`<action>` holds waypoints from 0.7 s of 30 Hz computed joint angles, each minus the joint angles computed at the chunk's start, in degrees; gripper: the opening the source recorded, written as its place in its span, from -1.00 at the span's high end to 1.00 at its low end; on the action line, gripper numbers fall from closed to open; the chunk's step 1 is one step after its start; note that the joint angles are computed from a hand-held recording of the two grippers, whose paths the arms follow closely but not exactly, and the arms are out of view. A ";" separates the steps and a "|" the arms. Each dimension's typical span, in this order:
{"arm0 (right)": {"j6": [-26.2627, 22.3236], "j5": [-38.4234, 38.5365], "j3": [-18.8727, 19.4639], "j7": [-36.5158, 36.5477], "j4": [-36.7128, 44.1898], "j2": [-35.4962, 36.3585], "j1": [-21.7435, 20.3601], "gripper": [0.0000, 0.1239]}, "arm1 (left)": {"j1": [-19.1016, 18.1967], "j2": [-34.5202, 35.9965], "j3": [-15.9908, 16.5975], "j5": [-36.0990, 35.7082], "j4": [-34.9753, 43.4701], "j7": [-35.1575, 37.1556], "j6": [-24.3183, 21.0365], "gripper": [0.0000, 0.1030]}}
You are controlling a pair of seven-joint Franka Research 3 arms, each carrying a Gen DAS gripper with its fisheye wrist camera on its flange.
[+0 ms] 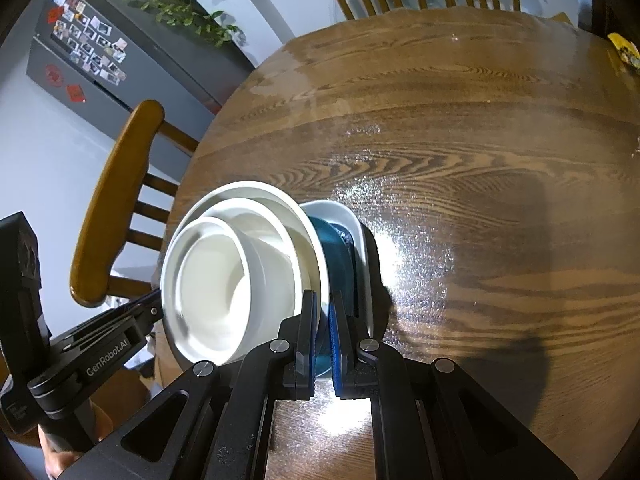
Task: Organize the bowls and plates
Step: 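Lift the nested bowls and carry them over the teal dish, then lower the nested bowls onto the teal dish with both grippers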
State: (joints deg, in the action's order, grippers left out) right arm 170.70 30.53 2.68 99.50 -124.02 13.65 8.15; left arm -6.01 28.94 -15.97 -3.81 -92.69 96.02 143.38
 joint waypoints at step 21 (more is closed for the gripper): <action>-1.80 -2.32 -0.74 2.50 1.15 1.04 0.35 0.85 | -0.41 1.73 0.27 0.95 2.09 -0.42 -1.71 0.98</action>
